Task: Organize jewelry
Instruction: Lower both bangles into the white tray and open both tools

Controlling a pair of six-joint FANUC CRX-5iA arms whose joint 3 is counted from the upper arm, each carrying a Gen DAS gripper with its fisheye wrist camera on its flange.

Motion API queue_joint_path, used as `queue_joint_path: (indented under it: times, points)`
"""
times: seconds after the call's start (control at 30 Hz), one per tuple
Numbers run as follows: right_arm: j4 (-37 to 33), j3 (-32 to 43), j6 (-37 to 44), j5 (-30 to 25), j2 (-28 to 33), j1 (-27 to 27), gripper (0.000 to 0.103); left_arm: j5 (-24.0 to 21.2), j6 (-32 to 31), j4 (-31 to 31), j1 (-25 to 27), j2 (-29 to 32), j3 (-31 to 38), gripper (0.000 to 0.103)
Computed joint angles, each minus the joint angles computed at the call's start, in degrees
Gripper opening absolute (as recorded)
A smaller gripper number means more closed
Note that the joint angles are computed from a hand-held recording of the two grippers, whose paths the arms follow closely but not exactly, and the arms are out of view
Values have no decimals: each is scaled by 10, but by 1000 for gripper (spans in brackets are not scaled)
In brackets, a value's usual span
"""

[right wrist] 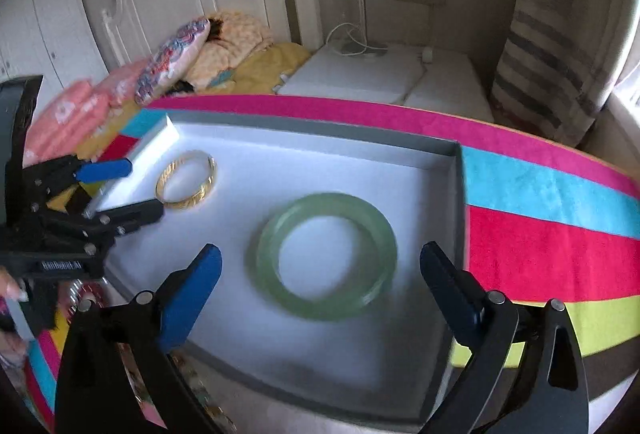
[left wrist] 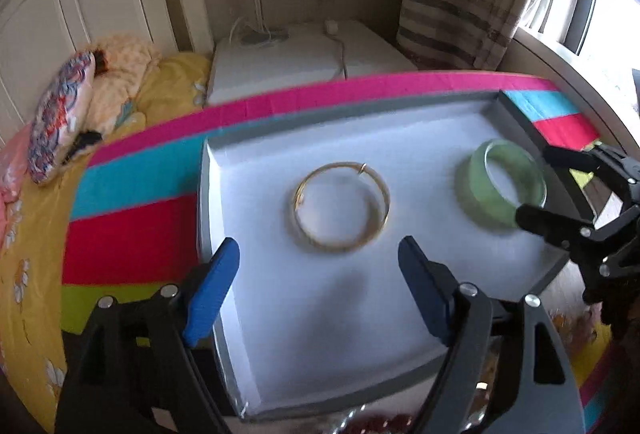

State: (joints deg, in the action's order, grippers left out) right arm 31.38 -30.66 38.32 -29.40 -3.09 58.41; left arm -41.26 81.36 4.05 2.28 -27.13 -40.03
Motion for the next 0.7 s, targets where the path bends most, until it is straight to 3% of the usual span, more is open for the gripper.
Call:
queue_joint_path:
  times: [0.07,0.17,0.33,0.5,0.6,0.7]
  points:
    - [10,-7,-12,-14,-4,8,88,-4,24,-43,-20,-7,4,80]
    - [49,-20,-44,-40,-7,25,88,-27,92,-120,-72,-5,22,78]
    - [116,-54,-109,-51,-18,49,89,-62,121,-131,-85,-23,23,78]
    - [115,-82,-130,-77,-52,87,89,-95,146,-142,-106,-72,1,78]
    - [127,-114,-166,-98,-87,120,89,-115,169,-152,-130,-115,-17,78]
    - [148,-151,-211,-117,-125,157,89,-144,232,-185,-185,-147,-23,78]
